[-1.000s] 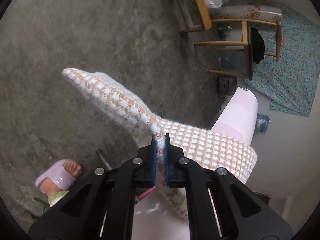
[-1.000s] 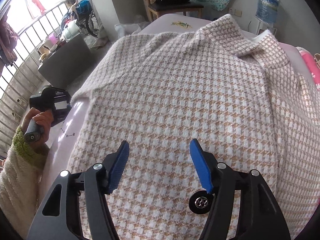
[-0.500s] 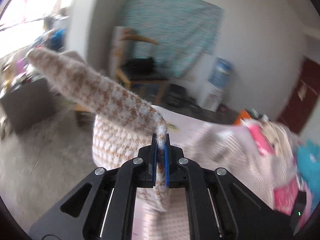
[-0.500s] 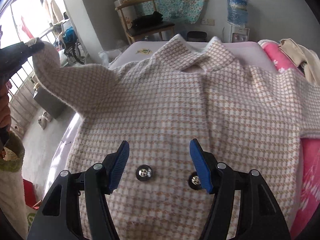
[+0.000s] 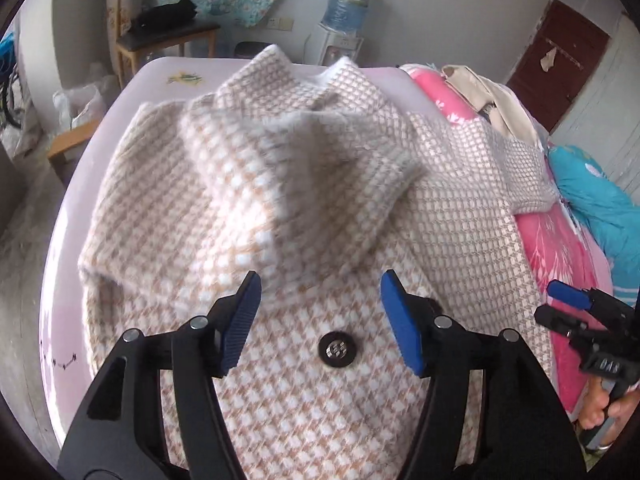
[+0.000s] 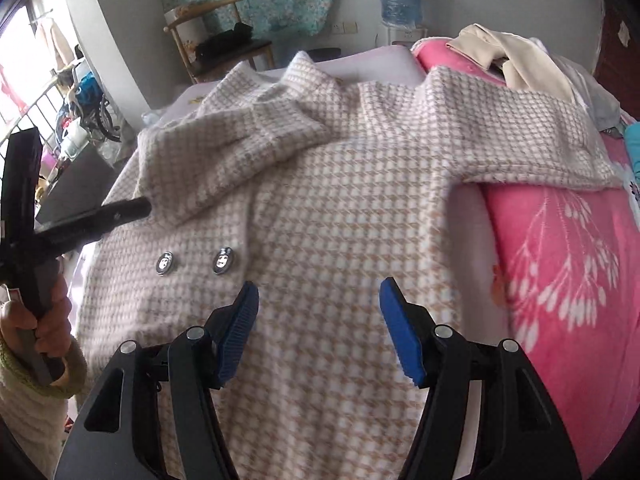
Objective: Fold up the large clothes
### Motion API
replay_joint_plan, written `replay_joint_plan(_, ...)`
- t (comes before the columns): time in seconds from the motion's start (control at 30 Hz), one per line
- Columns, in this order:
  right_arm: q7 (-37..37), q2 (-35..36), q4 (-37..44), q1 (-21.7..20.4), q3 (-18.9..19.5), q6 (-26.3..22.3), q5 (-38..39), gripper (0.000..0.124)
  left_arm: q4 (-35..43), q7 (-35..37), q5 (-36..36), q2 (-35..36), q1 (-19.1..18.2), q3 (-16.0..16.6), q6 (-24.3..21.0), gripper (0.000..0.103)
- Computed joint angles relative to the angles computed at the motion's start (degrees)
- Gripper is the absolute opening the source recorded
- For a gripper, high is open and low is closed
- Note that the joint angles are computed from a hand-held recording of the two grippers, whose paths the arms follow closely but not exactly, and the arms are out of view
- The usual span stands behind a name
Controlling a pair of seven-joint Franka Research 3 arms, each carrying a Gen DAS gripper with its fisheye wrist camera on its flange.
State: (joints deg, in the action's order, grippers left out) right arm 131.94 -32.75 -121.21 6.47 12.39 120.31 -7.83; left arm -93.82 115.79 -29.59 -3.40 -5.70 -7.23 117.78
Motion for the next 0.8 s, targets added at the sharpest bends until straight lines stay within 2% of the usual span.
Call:
replay_joint_plan(0.07, -1.1, 0.1, -0.2, 0.4, -1.7, 1.9, 1.7, 0.062, -0.9, -0.7, 0.5, -0.8, 0.5, 0.4, 2.1, 0.071)
replay_joint_plan(0.2, -2.7, 3.7, 1.7, 0.5, -3.7, 5.0, 5.4, 0.062, 0.3, -6.1, 7.8, 0.9, 1.0, 0.0, 3.9, 0.073)
replay_joint_plan(0.33, -5.2, 9.0, 4.3, 2.5, -4.1, 4.5, 8.7, 0.063, -0.9, -8.3, 13.0, 1.5, 1.5, -0.1, 2.2, 0.074)
replay_joint_plan(0.4, -5.6, 11.6, 5.6, 3.2, -3.7, 2.7, 8.5, 0.064, -1.7, -8.8, 14.7, 1.8, 1.4, -0.4, 1.3, 0.078)
replay_joint_plan(0.47, -5.4, 13.5, 6.4, 3.7, -3.2, 1.4, 7.2, 0.064, -3.8, -7.9, 15.6, 1.0, 1.2, -0.6, 3.4, 0.084)
replay_joint_plan(0.57, -5.1, 15.0, 7.1, 4.3, -2.6, -0.1, 3.6, 0.073, -4.6, -7.8, 18.1, 0.7, 0.6, -1.0, 4.2, 0.09)
replay_joint_plan(0.73, -4.3, 15.6, 7.3, 5.2, -2.4, -1.4, -1.3, 0.097, -4.8, -10.4, 22.3, 0.9, -0.3, -1.6, 4.9, 0.095)
replay_joint_plan(0.8, -4.2, 15.3, 6.4, 5.5, -3.0, -1.3, -0.6, 0.097, -5.4, -11.5, 22.7, 0.7, -0.5, -1.7, 5.6, 0.095)
